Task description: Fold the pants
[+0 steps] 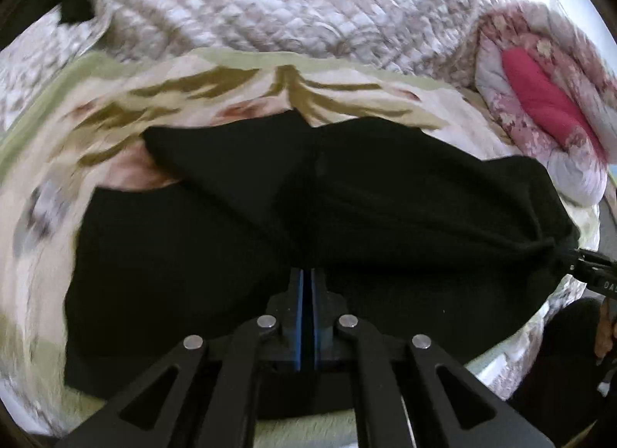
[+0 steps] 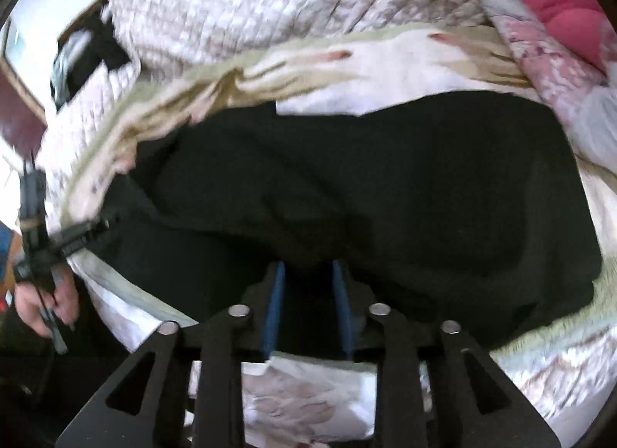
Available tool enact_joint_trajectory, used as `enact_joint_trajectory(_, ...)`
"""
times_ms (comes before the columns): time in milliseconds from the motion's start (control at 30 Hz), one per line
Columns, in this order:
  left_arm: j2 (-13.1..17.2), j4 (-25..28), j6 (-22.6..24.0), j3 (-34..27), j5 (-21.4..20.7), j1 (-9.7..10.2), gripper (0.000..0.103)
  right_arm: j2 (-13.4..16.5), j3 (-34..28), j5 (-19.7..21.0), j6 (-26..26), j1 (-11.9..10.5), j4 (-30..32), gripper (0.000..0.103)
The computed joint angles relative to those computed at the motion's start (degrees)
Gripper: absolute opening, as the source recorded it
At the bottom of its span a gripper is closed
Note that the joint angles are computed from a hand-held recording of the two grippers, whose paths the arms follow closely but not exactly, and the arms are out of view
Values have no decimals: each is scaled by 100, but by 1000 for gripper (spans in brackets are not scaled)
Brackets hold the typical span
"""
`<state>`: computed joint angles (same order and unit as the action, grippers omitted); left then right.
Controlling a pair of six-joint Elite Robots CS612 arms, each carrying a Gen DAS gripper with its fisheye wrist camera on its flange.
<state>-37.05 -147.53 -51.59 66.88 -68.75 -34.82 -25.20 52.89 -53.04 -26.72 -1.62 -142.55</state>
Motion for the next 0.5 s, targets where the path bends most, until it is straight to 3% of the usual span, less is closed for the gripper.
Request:
enact_joint_trajectory(67,-94,-109,-131,134,123,-6,11,-61,172,200,322,-60,-322,43)
enact_joint_trajectory(167,-114,-206,-189,114,359,3,40,-32,213,234,1063,-115,-725,50)
enact_joint_trajectory(300,122,-16,14,-391,369,84,45,-13,288,111,1880,-204,-1064,50)
enact_joint_trajectory(500,716,858,399,-1498,281,158,45,91,165,-301,3191,-360,-1633,50)
